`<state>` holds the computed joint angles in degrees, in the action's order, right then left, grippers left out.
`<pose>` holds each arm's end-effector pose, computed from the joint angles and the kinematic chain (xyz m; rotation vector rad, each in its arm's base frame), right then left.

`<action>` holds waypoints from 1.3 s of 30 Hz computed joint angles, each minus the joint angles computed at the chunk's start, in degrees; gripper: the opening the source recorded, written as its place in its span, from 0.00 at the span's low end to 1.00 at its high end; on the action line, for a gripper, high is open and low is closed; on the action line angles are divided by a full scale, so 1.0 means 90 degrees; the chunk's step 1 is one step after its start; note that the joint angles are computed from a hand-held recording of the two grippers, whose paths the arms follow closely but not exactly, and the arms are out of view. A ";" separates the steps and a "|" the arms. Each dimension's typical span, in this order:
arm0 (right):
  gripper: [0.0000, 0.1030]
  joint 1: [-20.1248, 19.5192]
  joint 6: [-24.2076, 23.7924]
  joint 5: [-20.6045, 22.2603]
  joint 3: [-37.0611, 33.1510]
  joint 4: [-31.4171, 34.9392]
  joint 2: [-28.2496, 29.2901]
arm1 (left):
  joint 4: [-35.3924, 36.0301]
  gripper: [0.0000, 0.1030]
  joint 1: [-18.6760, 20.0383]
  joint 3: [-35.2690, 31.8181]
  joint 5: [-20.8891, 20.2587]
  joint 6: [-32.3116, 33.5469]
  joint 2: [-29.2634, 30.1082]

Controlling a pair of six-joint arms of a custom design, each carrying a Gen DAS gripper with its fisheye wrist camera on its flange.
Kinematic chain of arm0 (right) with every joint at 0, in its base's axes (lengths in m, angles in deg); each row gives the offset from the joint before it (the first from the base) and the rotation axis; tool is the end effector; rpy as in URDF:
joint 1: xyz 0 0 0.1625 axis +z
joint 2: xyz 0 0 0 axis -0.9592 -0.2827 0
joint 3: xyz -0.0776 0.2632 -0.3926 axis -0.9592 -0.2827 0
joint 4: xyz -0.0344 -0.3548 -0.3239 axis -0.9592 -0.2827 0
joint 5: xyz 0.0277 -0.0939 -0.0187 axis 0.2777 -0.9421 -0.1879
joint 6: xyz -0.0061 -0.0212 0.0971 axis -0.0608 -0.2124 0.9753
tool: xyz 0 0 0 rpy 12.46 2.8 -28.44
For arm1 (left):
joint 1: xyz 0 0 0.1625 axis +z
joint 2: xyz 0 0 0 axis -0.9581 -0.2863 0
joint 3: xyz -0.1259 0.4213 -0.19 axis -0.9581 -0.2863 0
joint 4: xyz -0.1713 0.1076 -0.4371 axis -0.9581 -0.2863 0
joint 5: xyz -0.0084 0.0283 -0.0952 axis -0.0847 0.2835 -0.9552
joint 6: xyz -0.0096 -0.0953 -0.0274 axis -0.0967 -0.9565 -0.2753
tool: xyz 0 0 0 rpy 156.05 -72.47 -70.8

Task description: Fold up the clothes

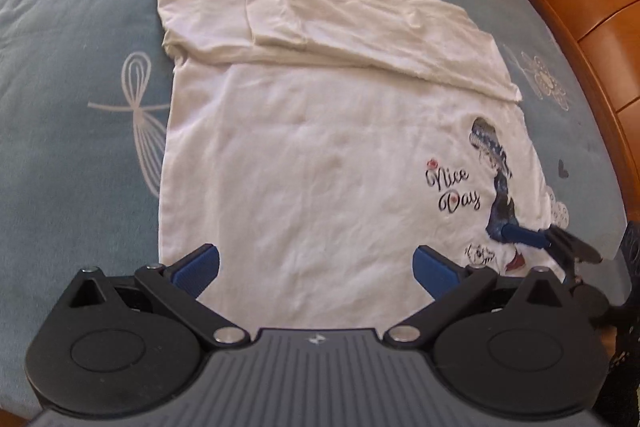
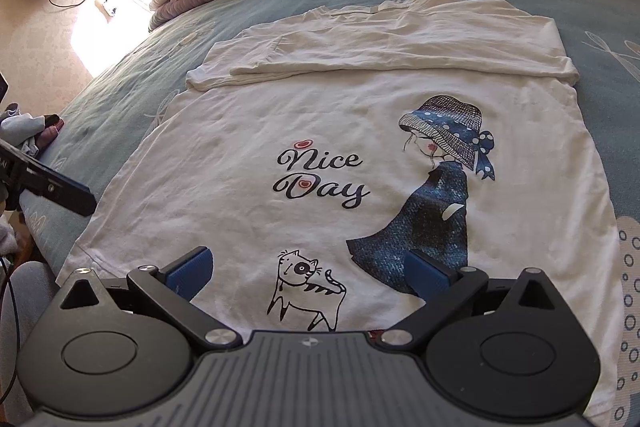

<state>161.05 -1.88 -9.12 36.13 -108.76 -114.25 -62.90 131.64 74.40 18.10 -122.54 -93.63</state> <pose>0.1019 -0.6245 0.1193 1.0939 -2.7411 0.3937 -0.1272 -0.5799 0.1912 -0.1122 2.5607 -0.6726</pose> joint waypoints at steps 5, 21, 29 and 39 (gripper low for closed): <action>1.00 -0.0065 -0.0207 0.0128 0.0084 -0.0152 -0.0005 | -0.1231 0.99 0.0692 -0.0729 -0.0171 0.0822 0.0856; 1.00 -0.0080 -0.0747 0.0068 0.0251 -0.0538 0.0036 | -0.2638 0.99 0.1208 -0.0603 -0.0293 0.1323 0.0677; 1.00 -0.0115 -0.1246 0.0100 0.0452 -0.1062 0.0089 | -0.2422 0.99 0.1335 -0.0825 -0.0394 0.1775 0.1046; 1.00 -0.0131 -0.1285 0.0236 0.0477 -0.1229 0.0033 | -0.2184 0.99 0.0749 -0.0428 0.0589 0.2860 0.0957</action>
<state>159.87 -13.44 -7.00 40.42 -119.82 -113.96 -82.56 138.38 70.54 23.40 -96.81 -85.02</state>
